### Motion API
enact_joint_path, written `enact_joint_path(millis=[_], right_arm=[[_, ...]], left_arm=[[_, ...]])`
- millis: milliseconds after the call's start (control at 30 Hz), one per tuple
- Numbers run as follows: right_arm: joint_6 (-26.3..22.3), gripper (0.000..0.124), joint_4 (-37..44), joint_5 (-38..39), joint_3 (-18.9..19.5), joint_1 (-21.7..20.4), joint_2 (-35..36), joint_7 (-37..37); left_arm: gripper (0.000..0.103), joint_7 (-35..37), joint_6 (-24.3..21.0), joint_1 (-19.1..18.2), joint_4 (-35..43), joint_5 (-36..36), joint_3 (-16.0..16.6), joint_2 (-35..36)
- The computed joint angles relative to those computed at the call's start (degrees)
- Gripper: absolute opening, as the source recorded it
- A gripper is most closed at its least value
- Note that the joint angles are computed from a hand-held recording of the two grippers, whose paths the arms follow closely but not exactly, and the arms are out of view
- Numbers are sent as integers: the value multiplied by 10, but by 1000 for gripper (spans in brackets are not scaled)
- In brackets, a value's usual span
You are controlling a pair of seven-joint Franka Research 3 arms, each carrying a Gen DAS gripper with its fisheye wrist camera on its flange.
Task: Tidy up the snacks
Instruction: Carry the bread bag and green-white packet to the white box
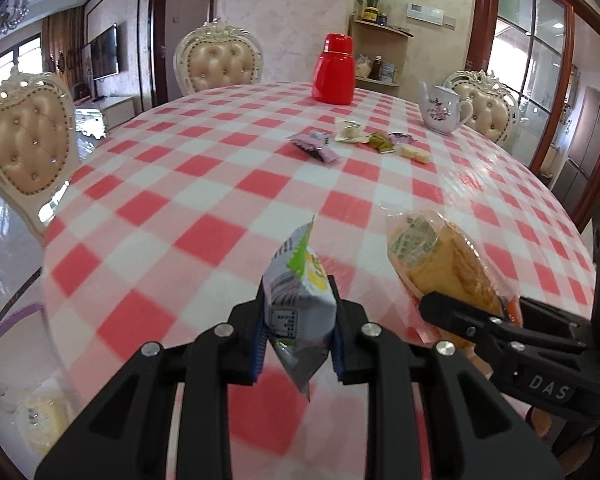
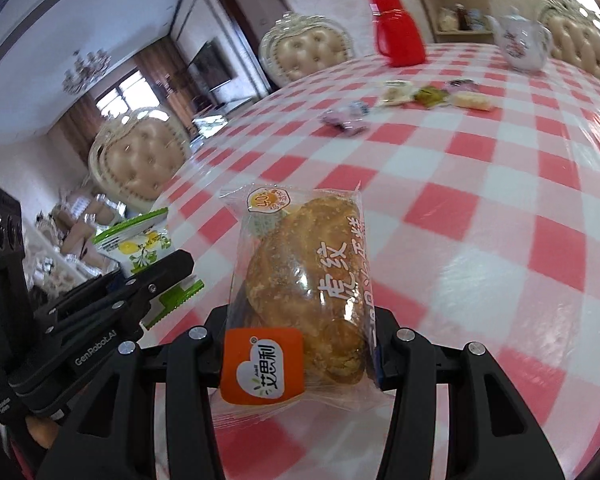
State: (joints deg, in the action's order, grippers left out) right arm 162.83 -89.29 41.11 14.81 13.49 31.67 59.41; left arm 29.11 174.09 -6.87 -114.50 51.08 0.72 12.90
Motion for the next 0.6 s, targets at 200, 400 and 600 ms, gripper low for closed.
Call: enact_joint_path(millis=[200,400,600], right_arm=[[7,48,-30,-7,15,17,-28,-36],[1,48,-38,-17,17,42,-38,-59],[-12,48,-38,-29,20,64,-36,-72]], left_arm=[[26,-54,17,22,-69,57,18,-52],[26,-151,25,67,-119,163,14,-102],[26,-207,26,121,-154,232,-11,-140]])
